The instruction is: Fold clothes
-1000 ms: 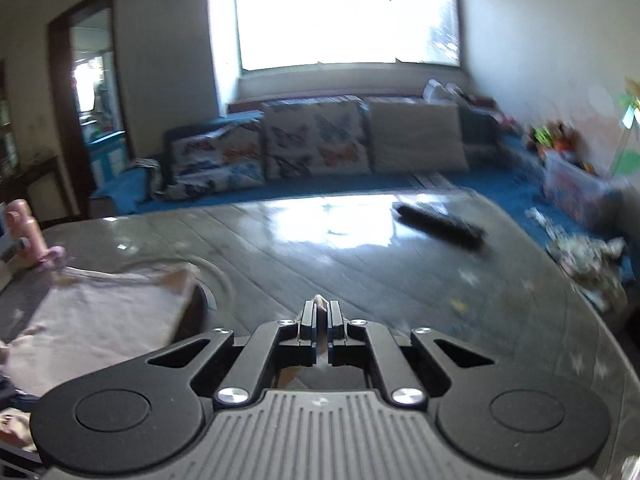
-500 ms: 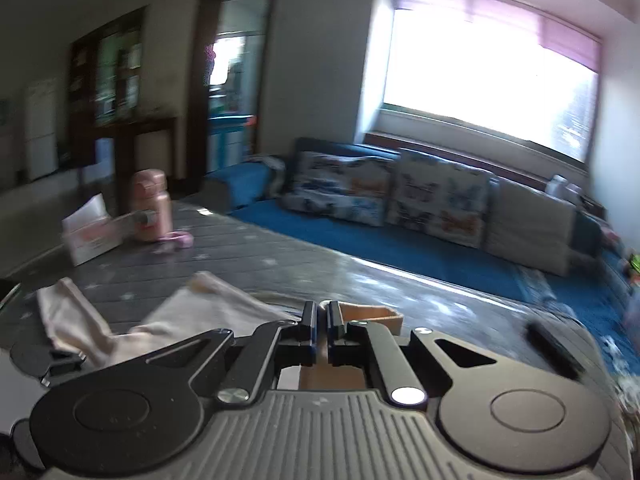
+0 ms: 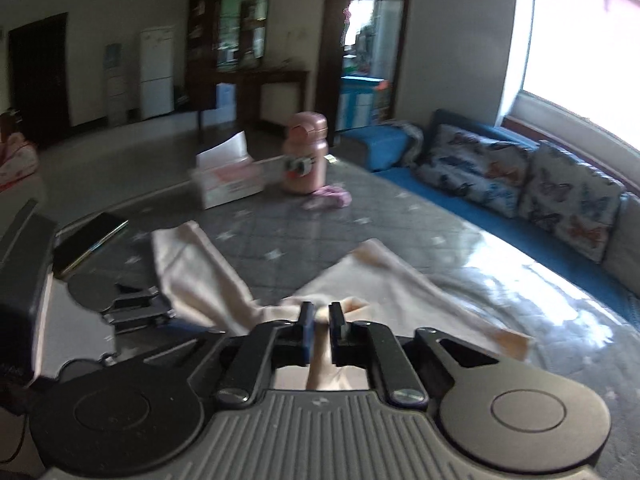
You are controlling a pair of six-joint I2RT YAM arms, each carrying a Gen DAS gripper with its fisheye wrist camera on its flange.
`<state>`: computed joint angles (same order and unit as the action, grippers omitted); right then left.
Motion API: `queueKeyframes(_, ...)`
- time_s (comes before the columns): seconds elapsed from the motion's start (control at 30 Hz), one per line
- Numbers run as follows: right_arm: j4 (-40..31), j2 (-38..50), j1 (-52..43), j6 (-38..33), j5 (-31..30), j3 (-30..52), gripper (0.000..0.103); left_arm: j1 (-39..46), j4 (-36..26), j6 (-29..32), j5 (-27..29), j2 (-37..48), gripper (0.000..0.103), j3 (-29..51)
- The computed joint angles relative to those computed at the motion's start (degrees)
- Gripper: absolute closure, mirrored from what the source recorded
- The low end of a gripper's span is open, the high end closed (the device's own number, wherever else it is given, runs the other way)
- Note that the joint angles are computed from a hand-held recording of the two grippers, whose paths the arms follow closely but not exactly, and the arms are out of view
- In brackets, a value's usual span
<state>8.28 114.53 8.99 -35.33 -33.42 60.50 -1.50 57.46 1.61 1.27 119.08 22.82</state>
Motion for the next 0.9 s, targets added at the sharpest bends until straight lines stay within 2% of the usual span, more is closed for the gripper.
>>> queueKeyframes(0.1,-1.1,-1.0,-0.8,-1.6,-0.8,-0.6,0.090,0.2,-0.3,0.0,-0.1,-0.4,0.041,-0.2)
queueKeyframes(0.2,-2.6,-1.0,-2.9,-3.1,0.2,-0.2,0.082,-0.1,-0.6,-0.2,-0.4,-1.4,0.041,-0.4)
queueKeyframes(0.43,-8.6,3.5,-9.3,-8.7,4.2,3.2,0.082,-1.5,-1.7,-0.8,-0.8,-1.4,0.043,1.4)
queueKeyframes(0.57,-12.1,7.8,-12.0,-10.6,4.7,5.1,0.082,-2.9,-4.2,-1.4,-0.8,-0.2,0.053,4.2)
queueKeyframes(0.67,-11.4,10.4,-12.5,-10.3,4.5,5.4,0.082,-3.5,-5.2,-1.3,-0.8,1.4,0.059,6.1)
queueKeyframes(0.9,-14.6,13.7,-13.8,-11.6,3.5,7.9,0.082,-2.8,-8.8,-0.5,-1.5,3.7,0.068,9.1)
